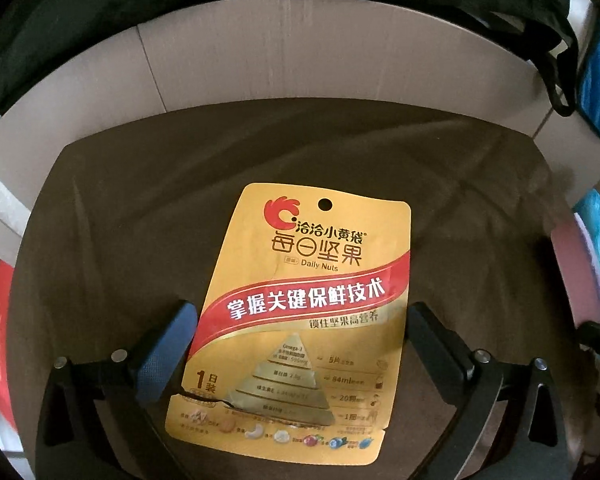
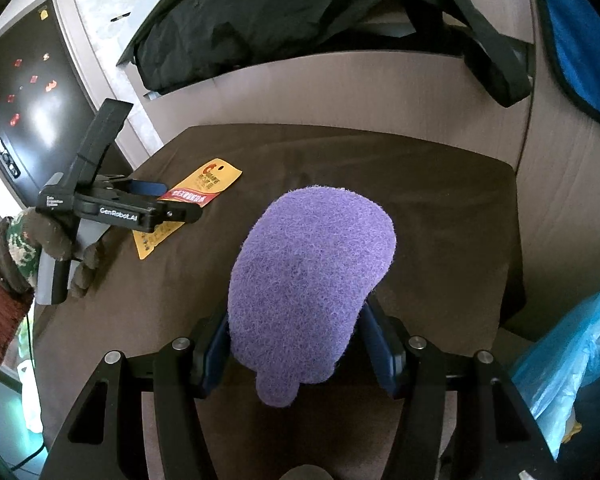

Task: Collect trash
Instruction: 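Carry the yellow packet and purple sponge over the bin with both grippers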

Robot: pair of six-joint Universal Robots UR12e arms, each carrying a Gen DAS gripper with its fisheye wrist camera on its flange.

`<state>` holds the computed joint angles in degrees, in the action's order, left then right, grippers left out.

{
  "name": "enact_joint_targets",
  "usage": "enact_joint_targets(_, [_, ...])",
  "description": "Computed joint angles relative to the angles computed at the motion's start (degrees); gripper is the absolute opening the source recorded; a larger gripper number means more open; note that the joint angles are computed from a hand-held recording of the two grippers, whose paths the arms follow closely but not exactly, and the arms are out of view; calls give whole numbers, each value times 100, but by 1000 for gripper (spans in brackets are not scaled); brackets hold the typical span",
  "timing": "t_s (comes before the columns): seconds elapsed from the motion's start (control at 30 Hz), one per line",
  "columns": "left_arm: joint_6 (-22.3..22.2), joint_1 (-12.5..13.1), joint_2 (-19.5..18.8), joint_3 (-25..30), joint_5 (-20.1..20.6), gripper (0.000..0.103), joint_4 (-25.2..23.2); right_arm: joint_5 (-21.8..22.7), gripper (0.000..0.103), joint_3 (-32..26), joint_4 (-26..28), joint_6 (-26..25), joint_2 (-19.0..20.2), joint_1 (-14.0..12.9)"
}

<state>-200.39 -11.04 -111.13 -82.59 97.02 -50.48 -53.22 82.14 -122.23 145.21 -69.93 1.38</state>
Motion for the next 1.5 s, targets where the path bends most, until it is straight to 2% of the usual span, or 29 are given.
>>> enact_joint_targets(0.1, [-76, -65, 23, -73, 116, 92, 217, 22, 56, 49, -89, 13, -35, -3])
enact_joint_targets(0.17, [-122, -120, 66, -140, 211, 55, 429, 65, 56, 65, -81, -13, -67, -3])
enact_joint_targets(0.27, [-326, -180, 124, -241, 263, 27, 632, 99, 56, 125, -164, -40, -130, -12])
enact_joint_targets(0.3, [-401, -190, 145, -279, 236, 24, 714, 122, 56, 142, -172, -61, -143, -30])
enact_joint_targets(0.4, [-647, -275, 280, -435, 347, 21, 1009, 153, 56, 193, -196, -82, -219, -60])
enact_joint_targets(0.6, [-1045, -766, 505, -507, 1285, 20, 1408, 219, 56, 302, -308, -51, -391, -135])
enact_joint_targets(0.77, [-1470, -1131, 576, -316, 1786, 20, 1536, 409, 56, 403, -542, -71, -604, -242])
enact_joint_targets(0.9, [-1620, -1440, 543, -78, 2190, 20, 1649, 486, 56, 476, -832, 14, -780, -392])
enact_joint_targets(1.1, [-1489, -1895, 227, 385, 2228, 20, 2010, 581, 56, 651, -1169, 167, -1095, -825])
enact_joint_targets(1.2, [-1348, -2043, -22, 721, 1966, 20, 2073, 590, 56, 740, -1337, 285, -1222, -1095])
enact_joint_targets(1.33, [-1193, -2197, -417, 1221, 1696, 20, 1999, 465, 56, 805, -1463, 425, -1298, -1452])
enact_joint_targets(1.5, [-1216, -2293, -888, 1810, 1350, 20, 1712, 189, 56, 841, -1547, 477, -1274, -1700])
